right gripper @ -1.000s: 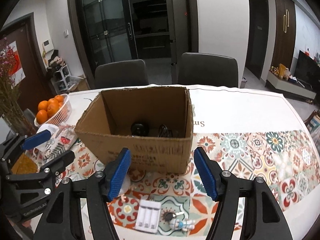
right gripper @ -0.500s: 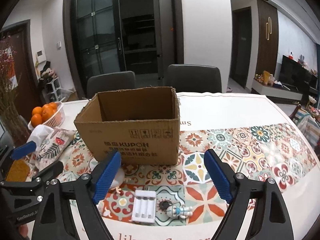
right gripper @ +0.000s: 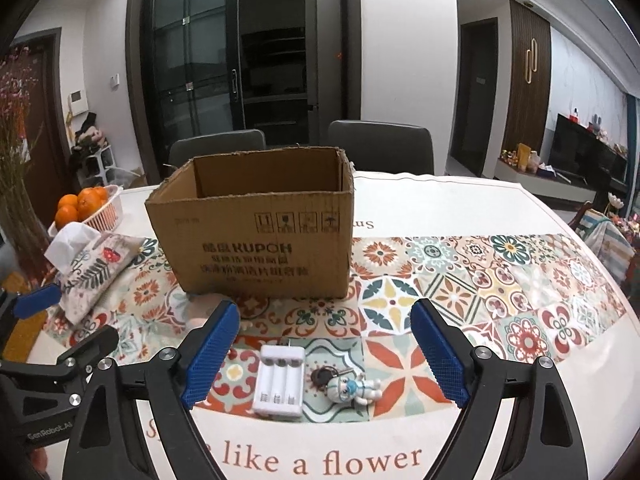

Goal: Organize rigid objects
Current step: 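Withdraw both grippers from the box back over the table, then grasp the white square charger with the left gripper while the right gripper grasps the astronaut figurine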

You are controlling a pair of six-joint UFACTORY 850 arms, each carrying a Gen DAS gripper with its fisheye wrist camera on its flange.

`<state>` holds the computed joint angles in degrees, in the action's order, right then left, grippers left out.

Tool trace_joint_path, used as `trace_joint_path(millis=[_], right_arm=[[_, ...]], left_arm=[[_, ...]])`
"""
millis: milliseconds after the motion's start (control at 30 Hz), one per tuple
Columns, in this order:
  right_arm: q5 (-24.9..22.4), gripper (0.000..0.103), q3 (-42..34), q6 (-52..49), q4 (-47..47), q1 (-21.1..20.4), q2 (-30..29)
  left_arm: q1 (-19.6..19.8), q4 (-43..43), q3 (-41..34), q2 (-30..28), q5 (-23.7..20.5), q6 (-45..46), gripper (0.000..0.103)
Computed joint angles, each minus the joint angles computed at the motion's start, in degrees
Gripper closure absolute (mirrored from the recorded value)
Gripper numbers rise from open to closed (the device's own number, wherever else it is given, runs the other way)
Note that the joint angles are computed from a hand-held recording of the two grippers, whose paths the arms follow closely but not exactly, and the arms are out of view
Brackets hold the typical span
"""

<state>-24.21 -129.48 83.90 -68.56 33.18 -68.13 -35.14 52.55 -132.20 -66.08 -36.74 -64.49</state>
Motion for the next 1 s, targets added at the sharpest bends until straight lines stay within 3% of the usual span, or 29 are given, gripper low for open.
trace_joint_path(millis=[533,700,867,1000], right_arm=[[-1.95,0.015,11.45,17.69,-15.84,1.28,3.62],[-3.28,0.015,13.20,20.83,-18.17,1.88,3.71],[-3.32,0.015,13.21,23.17,-20.30,1.91,2.95],[-2.92,0.015,11.00,19.46,-16.29,1.50,1.38]], left_arm=[[-1.49,16.93,13.72,4.10,4.09,-16.59,0.013],[-1.89,23.45,16.52,4.71,3.34,-22.50,0.013],[-1.82,25.01,16.69,4.25,3.39,-24.21,0.013],[-1.45,23.46,15.60,3.21,4.74,-23.92,0.013]])
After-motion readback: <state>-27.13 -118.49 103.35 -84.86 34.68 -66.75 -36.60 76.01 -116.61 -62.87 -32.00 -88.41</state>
